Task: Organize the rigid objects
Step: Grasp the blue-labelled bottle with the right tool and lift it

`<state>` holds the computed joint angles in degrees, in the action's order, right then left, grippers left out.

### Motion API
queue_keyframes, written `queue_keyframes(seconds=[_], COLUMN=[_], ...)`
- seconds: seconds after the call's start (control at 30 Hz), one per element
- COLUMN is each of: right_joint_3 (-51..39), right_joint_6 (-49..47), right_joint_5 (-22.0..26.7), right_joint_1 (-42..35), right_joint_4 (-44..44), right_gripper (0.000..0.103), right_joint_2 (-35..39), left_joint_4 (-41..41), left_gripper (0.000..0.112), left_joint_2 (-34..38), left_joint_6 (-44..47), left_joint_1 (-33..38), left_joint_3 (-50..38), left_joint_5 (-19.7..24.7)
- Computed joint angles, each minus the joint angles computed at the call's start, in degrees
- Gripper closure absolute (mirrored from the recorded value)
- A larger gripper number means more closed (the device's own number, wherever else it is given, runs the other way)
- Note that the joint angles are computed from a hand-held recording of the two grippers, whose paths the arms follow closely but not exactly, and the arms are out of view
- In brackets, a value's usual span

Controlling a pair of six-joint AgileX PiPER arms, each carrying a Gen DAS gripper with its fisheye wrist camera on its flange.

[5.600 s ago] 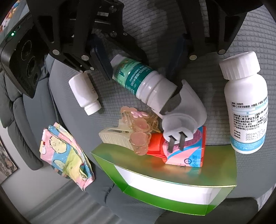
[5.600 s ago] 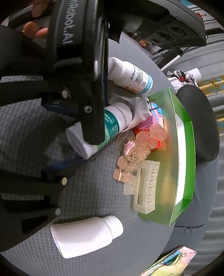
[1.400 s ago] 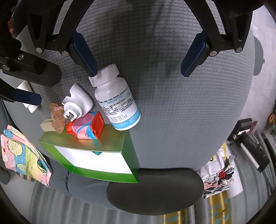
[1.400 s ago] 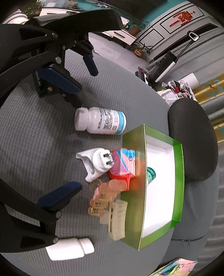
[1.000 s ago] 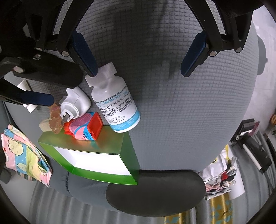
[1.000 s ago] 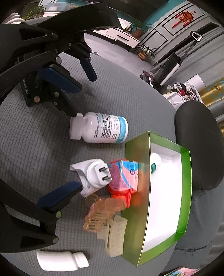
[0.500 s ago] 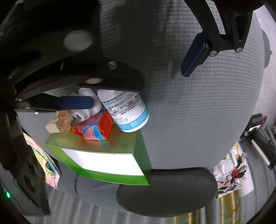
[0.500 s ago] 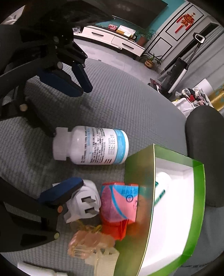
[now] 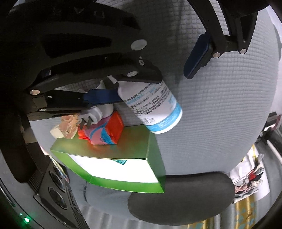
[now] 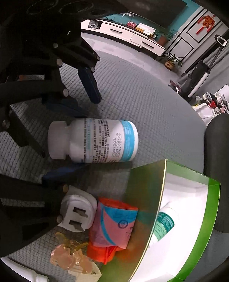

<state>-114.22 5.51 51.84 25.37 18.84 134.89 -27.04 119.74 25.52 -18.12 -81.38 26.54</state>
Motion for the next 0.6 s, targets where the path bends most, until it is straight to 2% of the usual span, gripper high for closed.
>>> queue_keyframes(seconds=[0.07, 0.13, 0.2, 0.4, 0.6], right_joint_3=[1.28, 2.8, 5.85, 15.68, 21.35], right_joint_6=[-0.95, -2.27, -4.83, -8.95, -10.85], right_joint_5=[-1.26, -2.72, -4.79, -11.61, -16.2], right_joint_1=[-0.29, -0.65, -1.36, -1.91, -2.03], right_joint_4=[1.21, 3.01, 6.79, 12.27, 14.25], right_gripper=[0.051, 0.051, 0.051, 0.051, 0.051], right_joint_2=[-0.58, -1.13, -2.43, -7.95, -13.37], left_joint_4=[-1.66, -3.14, -2.76, -1.49, 1.32], left_gripper=[0.036, 0.042, 0.042, 0.043, 0.043], left_joint_2=[0.67, 1.48, 1.48, -1.9, -4.84], left_joint_6=[1.47, 2.95, 3.15, 3.83, 2.69], left_joint_1=[0.31, 0.88, 0.76, -1.08, -2.22], left_joint_3=[-0.99, -2.23, -2.46, 1.39, 0.71], left_joint_5=[1.1, 2.72, 2.91, -0.98, -1.72])
